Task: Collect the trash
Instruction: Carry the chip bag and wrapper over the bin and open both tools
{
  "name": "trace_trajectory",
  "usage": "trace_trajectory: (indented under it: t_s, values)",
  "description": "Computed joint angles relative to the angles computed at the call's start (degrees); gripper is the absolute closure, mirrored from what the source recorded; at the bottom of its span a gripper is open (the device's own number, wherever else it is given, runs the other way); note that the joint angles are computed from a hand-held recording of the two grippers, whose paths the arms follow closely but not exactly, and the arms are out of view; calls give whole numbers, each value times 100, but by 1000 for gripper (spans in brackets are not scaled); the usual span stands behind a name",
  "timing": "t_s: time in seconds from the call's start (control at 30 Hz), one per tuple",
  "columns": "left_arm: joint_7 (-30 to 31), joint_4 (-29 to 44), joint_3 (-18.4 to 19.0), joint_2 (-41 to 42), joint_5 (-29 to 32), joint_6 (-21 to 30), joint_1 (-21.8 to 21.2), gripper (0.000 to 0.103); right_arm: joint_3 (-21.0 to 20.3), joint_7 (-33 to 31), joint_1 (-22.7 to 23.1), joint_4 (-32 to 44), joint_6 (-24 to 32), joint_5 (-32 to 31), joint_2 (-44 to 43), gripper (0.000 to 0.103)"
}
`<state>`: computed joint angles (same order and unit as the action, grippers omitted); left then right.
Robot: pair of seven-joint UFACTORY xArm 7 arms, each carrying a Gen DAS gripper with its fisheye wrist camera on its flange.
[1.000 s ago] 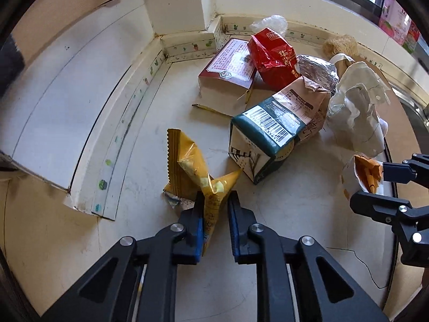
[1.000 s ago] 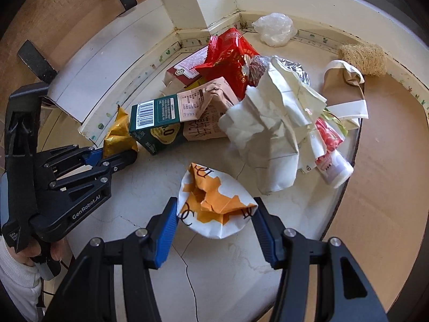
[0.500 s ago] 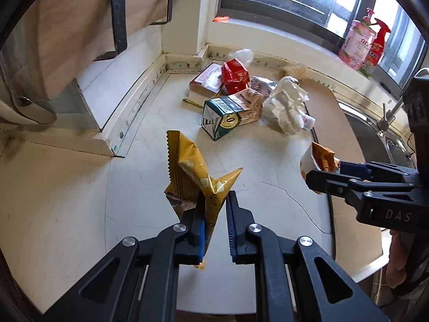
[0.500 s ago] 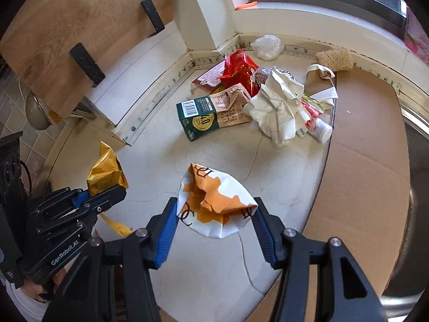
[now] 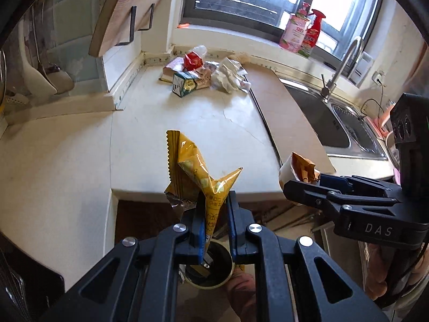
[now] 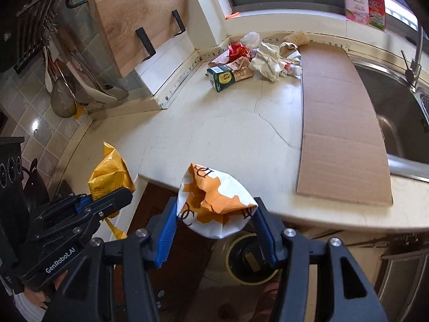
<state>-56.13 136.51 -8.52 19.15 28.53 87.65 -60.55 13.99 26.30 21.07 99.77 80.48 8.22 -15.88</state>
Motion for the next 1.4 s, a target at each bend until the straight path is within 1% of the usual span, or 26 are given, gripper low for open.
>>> trace_trajectory:
  t_s: [0.07, 0.13, 0.23, 0.37, 0.57, 0.6, 0.67, 0.77, 0.8, 0.9, 0.97, 1.0, 1.03, 1.07, 1.17, 1.2, 1.23, 1.27, 1.33, 1.4]
  values:
    - [-187, -885, -156, -469, -214, -378, 101, 92, 102, 275, 28, -389, 28, -2, -390, 48]
    - [-357, -1525, -368, -786, -440, -675, 261, 92, 166, 538, 52, -777, 107, 96, -737, 48]
    - [-490, -2134, -655, -1008, -792, -938, 482, 92, 190, 779, 110, -1281, 369, 311, -1134, 48]
    - [-545, -2891, -951, -1170, -1170, -1429, 763, 92, 199, 797, 164, -1956, 548, 451, -1546, 48]
    - [-556, -4148, -1109, -1145, -1648, -2343, 1026, 91, 108, 579, 240, -3551, 216, 699, -2188, 48]
    - [-548, -4374, -1107, -1120, -1720, -2509, 1073, 91, 102, 520, 247, -3824, 90, 712, -2265, 48]
    - [-575, -4662, -1109, -992, -1782, -2686, 1109, 91, 61, 391, 281, -4379, -224, 792, -2401, 48]
    - [-596, -5144, -1073, -839, -2003, -3207, 1196, 89, 0, 261, 356, -5142, -628, 958, -2505, 48]
    - [-604, -5198, -1058, -770, -2017, -3310, 1206, 89, -20, 213, 383, -5353, -756, 1005, -2490, 48]
    - [-628, -5463, -1001, -611, -1978, -3654, 1215, 82, -70, 1, 449, -5858, -1214, 1060, -2346, 48]
    - [-614, -5654, -972, -547, -2018, -3954, 1245, 72, -112, -131, 486, -6105, -1499, 1072, -2181, 48]
    - [-625, -5722, -955, -530, -2011, -4044, 1249, 69, -129, -176, 505, -6205, -1632, 1090, -2092, 48]
    - [-622, -5834, -939, -528, -2031, -4196, 1273, 60, -158, -235, 520, -6270, -1747, 1101, -1974, 48]
    - [-621, -5919, -928, -536, -2064, -4278, 1299, 47, -188, -293, 530, -6308, -1851, 1106, -1856, 48]
    - [-695, -6070, -906, -492, -2070, -4403, 1315, 39, -283, -487, 560, -6388, -2145, 1157, -1535, 48]
    - [-701, -6052, -900, -460, -2052, -4356, 1309, 38, -312, -563, 572, -6410, -2254, 1187, -1437, 48]
    - [-756, -6037, -884, -431, -1988, -4257, 1279, 33, -340, -623, 566, -6386, -2319, 1192, -1332, 48]
    - [-827, -6049, -866, -424, -1921, -4183, 1251, 30, -362, -691, 573, -6386, -2395, 1219, -1235, 48]
    - [-945, -6122, -857, -454, -1891, -4135, 1238, 30, -431, -844, 606, -6378, -2482, 1356, -1063, 48]
    - [-1109, -6207, -838, -521, -1832, -4089, 1237, 29, -439, -893, 585, -6347, -2445, 1371, -957, 47]
